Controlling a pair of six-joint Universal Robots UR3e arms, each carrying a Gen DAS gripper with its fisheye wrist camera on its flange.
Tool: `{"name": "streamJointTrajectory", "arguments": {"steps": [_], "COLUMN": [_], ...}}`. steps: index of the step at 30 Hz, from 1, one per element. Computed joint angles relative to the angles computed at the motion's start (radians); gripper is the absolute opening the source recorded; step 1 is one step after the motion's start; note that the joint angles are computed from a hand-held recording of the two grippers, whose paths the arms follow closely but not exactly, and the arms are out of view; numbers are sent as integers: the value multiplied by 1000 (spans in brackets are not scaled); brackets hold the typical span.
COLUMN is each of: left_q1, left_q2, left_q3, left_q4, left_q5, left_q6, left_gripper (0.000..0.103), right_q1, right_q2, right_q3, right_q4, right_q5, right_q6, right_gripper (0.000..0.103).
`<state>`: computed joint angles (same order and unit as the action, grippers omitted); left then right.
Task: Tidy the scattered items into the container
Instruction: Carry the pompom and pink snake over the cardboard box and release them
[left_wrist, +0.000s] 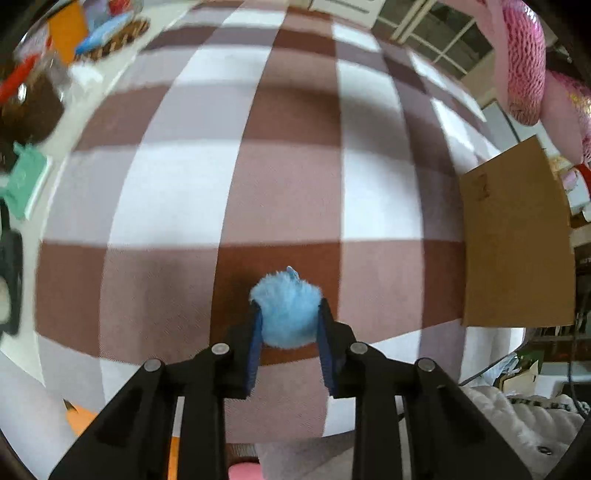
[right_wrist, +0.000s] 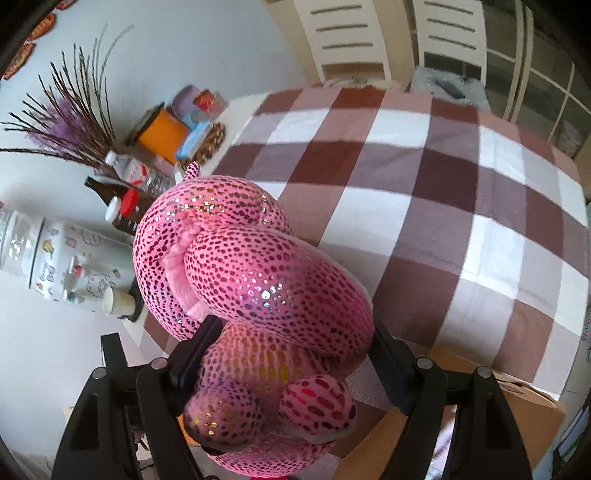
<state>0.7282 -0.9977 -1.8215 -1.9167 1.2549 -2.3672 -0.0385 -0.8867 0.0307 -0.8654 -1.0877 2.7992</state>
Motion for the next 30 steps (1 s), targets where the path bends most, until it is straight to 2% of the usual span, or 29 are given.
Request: {"name": "streamJointTrajectory", "arguments": {"steps": [3, 10, 21, 30], "left_q1": [-81, -407, -830, -1089], "left_q2": [-45, -247, -633, -889], "left_q3": [98, 351, 891, 1215], "left_q4": [24, 147, 87, 25], "left_q5": [-35, -85, -168, -140], "left_q6": [-47, -224, -291, -328], "left_gripper": [27, 27, 27, 28], "right_q1": [-67, -274, -669, -911], "right_q2": [-109, -366, -729, -904], "right_q3": [131, 434, 805, 974], "right_q4": [-37, -99, -80, 4], "right_q5": [16, 58, 117, 116], "right_q6": [-24, -82, -187, -318], "right_gripper": [80, 80, 80, 80]}}
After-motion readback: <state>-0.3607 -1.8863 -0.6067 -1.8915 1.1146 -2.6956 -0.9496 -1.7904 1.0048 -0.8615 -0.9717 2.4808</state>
